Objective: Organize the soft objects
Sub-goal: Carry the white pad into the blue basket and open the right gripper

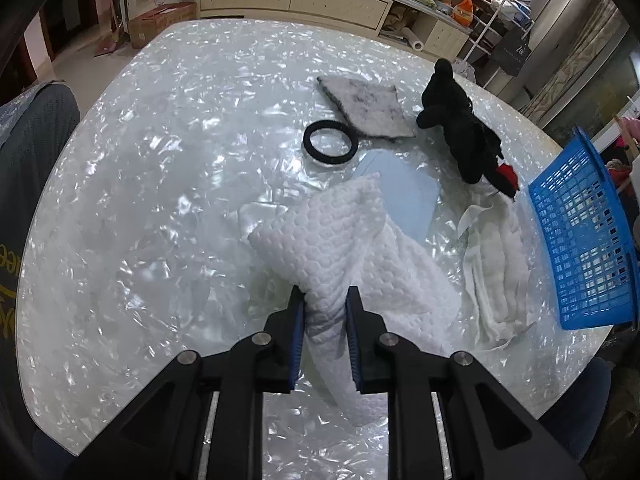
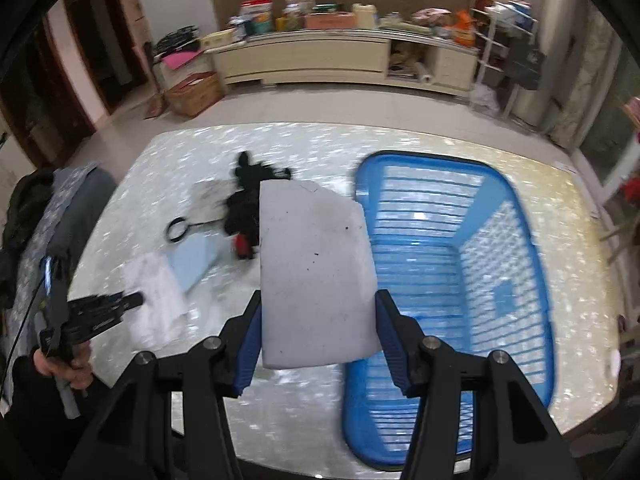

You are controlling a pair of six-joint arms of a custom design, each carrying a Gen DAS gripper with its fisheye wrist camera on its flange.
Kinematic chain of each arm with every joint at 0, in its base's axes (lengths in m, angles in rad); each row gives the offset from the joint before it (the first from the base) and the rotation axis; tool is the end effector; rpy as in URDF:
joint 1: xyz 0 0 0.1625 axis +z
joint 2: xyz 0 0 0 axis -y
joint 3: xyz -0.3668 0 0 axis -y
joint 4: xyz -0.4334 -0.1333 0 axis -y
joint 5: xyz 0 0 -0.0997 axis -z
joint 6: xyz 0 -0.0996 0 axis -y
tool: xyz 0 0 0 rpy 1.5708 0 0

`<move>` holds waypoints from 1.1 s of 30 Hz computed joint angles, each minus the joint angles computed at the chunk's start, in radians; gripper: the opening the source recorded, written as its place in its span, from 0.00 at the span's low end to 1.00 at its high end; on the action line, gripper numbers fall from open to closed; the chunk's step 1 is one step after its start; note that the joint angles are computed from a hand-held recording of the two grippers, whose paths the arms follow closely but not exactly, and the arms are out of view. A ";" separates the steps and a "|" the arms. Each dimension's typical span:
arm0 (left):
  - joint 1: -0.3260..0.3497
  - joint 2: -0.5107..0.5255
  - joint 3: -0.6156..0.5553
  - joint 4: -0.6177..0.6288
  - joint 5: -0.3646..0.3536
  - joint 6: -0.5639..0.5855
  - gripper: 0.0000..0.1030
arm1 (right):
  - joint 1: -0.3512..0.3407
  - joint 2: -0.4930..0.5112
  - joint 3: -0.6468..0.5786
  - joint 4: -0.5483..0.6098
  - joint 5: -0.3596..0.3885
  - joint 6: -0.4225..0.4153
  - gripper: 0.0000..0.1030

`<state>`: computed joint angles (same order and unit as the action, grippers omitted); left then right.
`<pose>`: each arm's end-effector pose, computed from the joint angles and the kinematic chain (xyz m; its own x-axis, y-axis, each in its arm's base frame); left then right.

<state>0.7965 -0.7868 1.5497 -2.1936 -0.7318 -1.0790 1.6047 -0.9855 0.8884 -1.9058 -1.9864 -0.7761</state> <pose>-0.3144 -0.6181 0.0429 -0.8016 -0.3683 -0.4710 -0.0301 0.8116 -0.5834 0.1189 -0.7591 0.4693 -0.6351 -0.5373 0.5550 -0.6665 0.7443 -0.0420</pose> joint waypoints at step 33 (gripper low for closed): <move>0.016 0.016 0.014 -0.088 0.012 0.041 0.20 | -0.063 0.141 -0.170 0.089 -0.210 0.113 0.51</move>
